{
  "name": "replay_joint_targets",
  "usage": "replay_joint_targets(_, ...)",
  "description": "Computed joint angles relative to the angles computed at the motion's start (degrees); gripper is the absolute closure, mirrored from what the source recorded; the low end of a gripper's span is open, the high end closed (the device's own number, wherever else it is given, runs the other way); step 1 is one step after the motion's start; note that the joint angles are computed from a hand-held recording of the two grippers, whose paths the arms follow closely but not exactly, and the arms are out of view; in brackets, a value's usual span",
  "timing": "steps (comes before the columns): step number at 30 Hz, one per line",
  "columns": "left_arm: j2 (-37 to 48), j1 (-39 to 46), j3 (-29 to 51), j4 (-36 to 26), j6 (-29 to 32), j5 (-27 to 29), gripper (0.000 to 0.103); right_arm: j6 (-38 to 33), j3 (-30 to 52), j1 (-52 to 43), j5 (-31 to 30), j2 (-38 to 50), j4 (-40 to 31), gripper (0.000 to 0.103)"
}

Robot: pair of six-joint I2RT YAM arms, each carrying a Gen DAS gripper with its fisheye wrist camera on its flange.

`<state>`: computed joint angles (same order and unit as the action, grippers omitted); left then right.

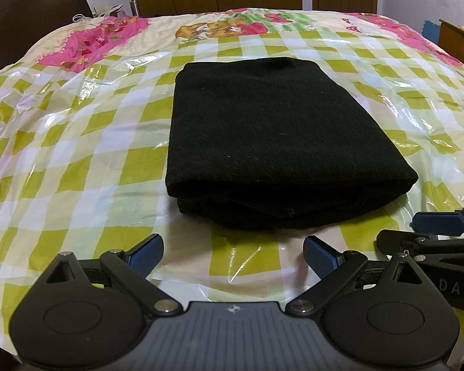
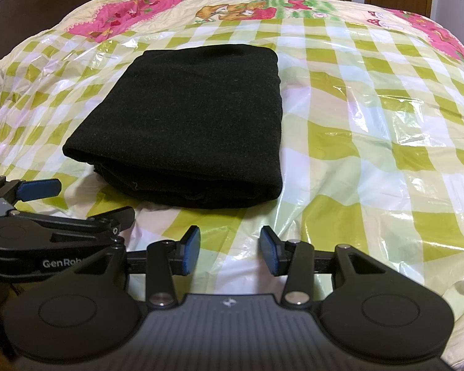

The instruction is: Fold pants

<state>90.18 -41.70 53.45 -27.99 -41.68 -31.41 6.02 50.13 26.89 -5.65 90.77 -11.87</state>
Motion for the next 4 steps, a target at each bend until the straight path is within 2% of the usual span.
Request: replay_joint_targets(4, 0.0, 0.0, 0.0, 0.0, 0.0, 0.0, 0.0, 0.1, 0.0, 0.1, 0.1, 0.1, 0.1, 0.059)
